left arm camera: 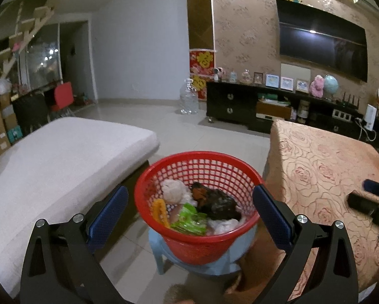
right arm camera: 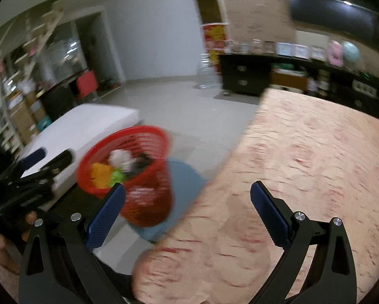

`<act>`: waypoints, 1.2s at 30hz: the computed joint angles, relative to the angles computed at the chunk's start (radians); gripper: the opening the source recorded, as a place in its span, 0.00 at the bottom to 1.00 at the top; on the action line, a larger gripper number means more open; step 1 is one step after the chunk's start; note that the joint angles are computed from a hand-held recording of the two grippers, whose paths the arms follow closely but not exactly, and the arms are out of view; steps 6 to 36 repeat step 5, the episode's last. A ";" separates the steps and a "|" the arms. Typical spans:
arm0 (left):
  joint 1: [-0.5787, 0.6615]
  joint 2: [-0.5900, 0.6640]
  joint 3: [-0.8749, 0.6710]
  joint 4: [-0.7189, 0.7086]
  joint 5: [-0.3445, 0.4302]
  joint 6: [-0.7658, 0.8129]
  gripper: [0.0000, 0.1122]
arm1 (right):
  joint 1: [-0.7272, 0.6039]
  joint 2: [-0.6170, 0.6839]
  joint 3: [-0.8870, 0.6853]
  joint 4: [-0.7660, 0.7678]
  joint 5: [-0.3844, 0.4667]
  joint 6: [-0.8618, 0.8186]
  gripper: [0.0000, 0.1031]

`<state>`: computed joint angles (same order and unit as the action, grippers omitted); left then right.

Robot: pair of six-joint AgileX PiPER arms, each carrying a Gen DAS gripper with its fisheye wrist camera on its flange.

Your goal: Collect trash

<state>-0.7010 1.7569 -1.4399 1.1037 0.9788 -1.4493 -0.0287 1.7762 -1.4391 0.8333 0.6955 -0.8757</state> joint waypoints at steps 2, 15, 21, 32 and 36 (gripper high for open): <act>-0.001 0.015 -0.023 -0.016 -0.004 0.023 0.85 | -0.104 0.024 -0.030 -0.031 0.009 0.018 0.93; -0.004 0.043 -0.061 -0.039 -0.006 0.050 0.85 | -0.304 0.157 -0.192 -0.149 0.051 0.135 0.93; -0.004 0.043 -0.061 -0.039 -0.006 0.050 0.85 | -0.304 0.157 -0.192 -0.149 0.051 0.135 0.93; -0.004 0.043 -0.061 -0.039 -0.006 0.050 0.85 | -0.304 0.157 -0.192 -0.149 0.051 0.135 0.93; -0.004 0.043 -0.061 -0.039 -0.006 0.050 0.85 | -0.304 0.157 -0.192 -0.149 0.051 0.135 0.93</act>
